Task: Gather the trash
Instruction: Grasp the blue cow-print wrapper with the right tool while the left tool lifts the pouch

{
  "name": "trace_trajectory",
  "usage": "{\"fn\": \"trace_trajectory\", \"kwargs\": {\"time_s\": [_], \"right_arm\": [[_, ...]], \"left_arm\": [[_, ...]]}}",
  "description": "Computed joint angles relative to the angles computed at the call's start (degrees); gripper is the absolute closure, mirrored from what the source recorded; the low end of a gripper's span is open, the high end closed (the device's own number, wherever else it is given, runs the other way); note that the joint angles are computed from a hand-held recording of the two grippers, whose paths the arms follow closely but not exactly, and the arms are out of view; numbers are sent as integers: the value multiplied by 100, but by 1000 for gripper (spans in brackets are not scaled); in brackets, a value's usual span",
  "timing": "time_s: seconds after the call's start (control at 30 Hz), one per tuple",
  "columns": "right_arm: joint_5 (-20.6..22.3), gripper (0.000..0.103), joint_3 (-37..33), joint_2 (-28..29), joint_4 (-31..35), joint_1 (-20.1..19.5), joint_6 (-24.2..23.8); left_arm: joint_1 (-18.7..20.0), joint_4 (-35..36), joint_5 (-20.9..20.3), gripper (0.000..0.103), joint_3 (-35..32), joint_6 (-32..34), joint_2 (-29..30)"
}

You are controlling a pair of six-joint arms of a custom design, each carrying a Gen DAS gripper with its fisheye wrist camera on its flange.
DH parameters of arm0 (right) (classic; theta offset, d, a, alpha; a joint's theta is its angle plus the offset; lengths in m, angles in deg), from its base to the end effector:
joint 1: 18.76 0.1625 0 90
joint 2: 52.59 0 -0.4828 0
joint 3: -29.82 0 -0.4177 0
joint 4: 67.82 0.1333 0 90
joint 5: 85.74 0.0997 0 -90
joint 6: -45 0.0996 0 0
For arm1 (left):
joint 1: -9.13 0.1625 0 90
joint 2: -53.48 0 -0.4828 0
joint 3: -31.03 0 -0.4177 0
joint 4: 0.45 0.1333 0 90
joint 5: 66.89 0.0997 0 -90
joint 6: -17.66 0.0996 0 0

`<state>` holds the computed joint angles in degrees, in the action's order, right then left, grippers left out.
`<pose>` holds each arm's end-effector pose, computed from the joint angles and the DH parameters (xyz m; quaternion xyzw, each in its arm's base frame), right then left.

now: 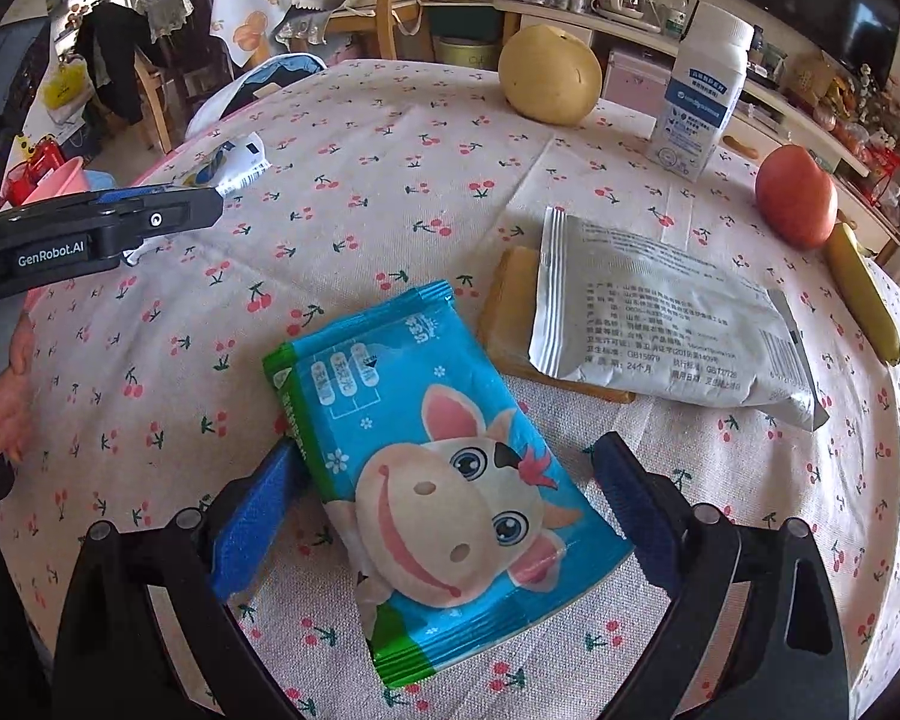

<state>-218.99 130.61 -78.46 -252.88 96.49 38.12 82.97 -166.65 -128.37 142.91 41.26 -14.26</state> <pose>0.3411 -0.5707 -0.0639 0.1914 -0.8974 0.2184 0.3323 0.0029 -0.6397 0.2972 0.2528 0.8991 -0.2517 0.2536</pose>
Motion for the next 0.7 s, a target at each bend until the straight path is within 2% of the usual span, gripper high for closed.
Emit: {"fn": "trace_trajectory", "kwargs": {"time_s": [0.13, 0.3, 0.37, 0.7], "right_arm": [[-40, 10, -9, 13, 10, 19, 80], [-22, 28, 53, -19, -51, 59, 127], [-17, 39, 80, -31, -68, 80, 142], [-45, 50, 126, 23, -387, 119, 281]], "left_arm": [[1, -19, -46, 42, 49, 26, -71], [-11, -85, -84, 42, 116, 53, -175], [-19, -94, -91, 42, 142, 76, -213], [-35, -82, -231, 42, 290, 114, -471]]}}
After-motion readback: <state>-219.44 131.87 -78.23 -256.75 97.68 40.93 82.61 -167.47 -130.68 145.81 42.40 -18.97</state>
